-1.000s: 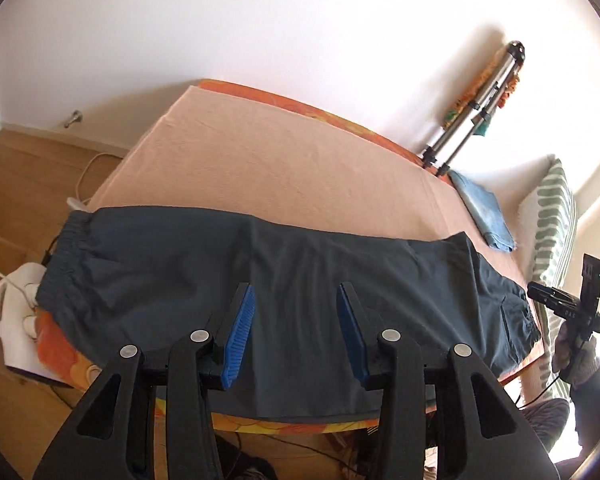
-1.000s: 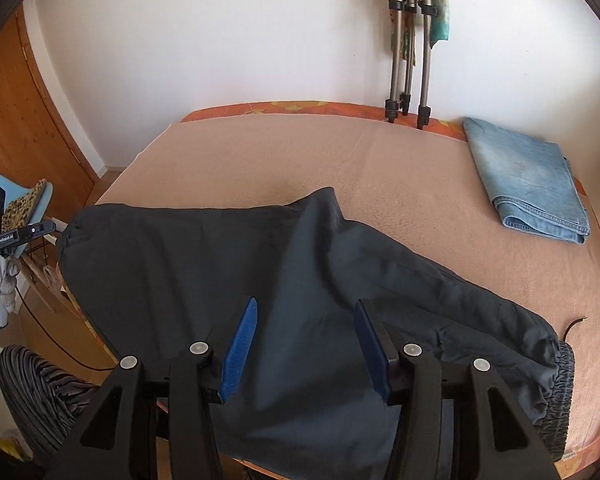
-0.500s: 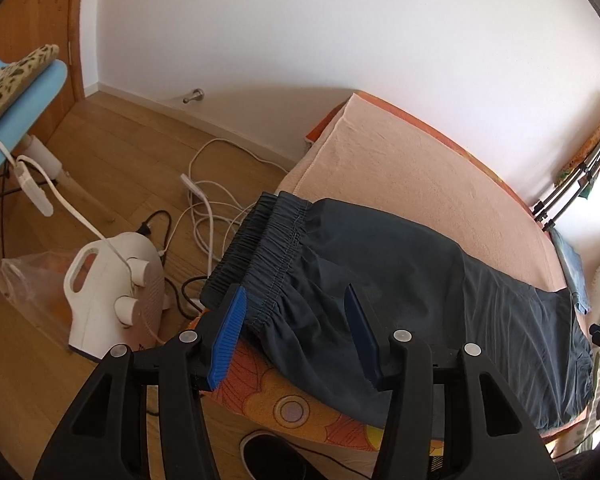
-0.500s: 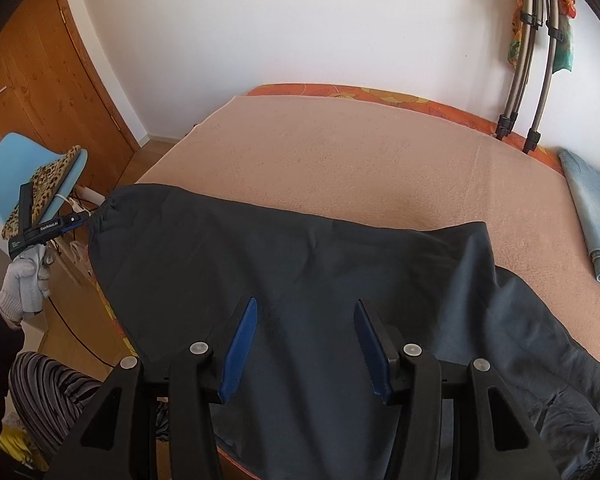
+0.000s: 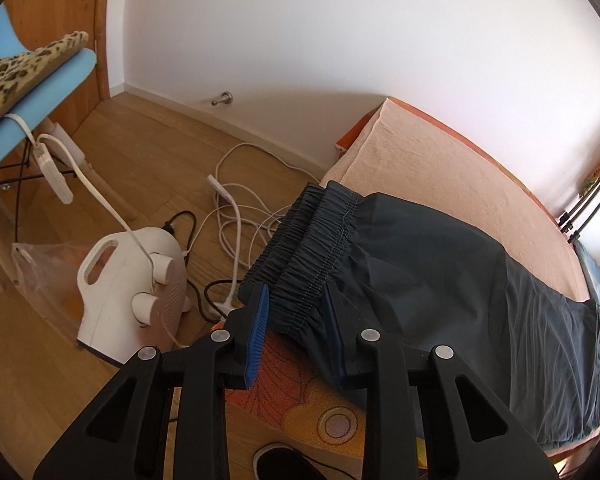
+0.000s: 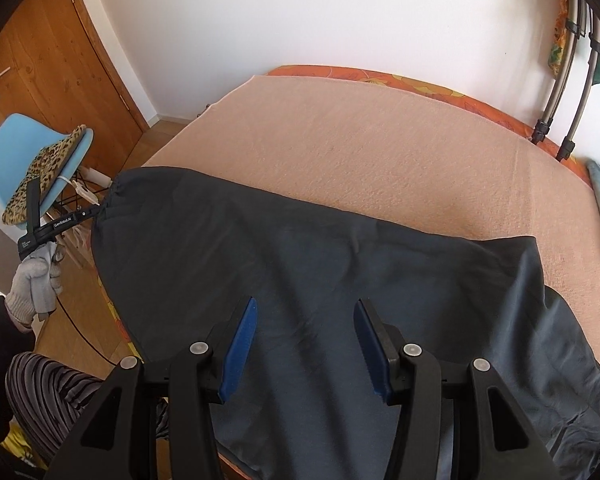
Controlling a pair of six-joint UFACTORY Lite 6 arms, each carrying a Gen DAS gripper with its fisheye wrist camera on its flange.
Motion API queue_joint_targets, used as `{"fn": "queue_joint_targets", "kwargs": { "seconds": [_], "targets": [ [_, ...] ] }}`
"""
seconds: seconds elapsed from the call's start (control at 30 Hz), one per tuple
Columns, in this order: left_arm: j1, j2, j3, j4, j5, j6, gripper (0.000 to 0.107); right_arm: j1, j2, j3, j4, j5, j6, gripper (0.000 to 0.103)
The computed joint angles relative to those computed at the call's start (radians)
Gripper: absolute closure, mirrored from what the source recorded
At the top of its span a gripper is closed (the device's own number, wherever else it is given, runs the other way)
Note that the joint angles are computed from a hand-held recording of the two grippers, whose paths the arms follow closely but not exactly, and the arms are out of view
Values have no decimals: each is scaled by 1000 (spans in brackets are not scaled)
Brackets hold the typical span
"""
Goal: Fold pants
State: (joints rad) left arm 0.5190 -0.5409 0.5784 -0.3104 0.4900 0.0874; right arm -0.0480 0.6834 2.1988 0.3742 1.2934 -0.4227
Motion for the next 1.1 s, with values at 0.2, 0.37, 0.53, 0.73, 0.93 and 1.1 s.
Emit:
{"fn": "queue_joint_targets", "kwargs": {
  "seconds": [0.2, 0.37, 0.53, 0.73, 0.93, 1.1],
  "targets": [
    [6, 20, -5, -65, 17, 35, 81, 22, 22, 13, -4, -1, 6, 51],
    [20, -16, -31, -45, 7, -29, 81, 22, 18, 10, 0, -1, 7, 51],
    [-7, -47, -51, -1, 31, -120, 81, 19, 19, 9, 1, 6, 1, 51],
    [51, 0, -66, -213, 3, 75, 90, 29, 12, -5, 13, -2, -3, 51],
    [21, -55, -58, -91, -58, -50, 96, 24, 2, -17, 15, -7, -1, 51],
    [64, -8, -38, -174, -3, 69, 87, 27, 2, -18, 15, -6, -12, 51]
  ]
}}
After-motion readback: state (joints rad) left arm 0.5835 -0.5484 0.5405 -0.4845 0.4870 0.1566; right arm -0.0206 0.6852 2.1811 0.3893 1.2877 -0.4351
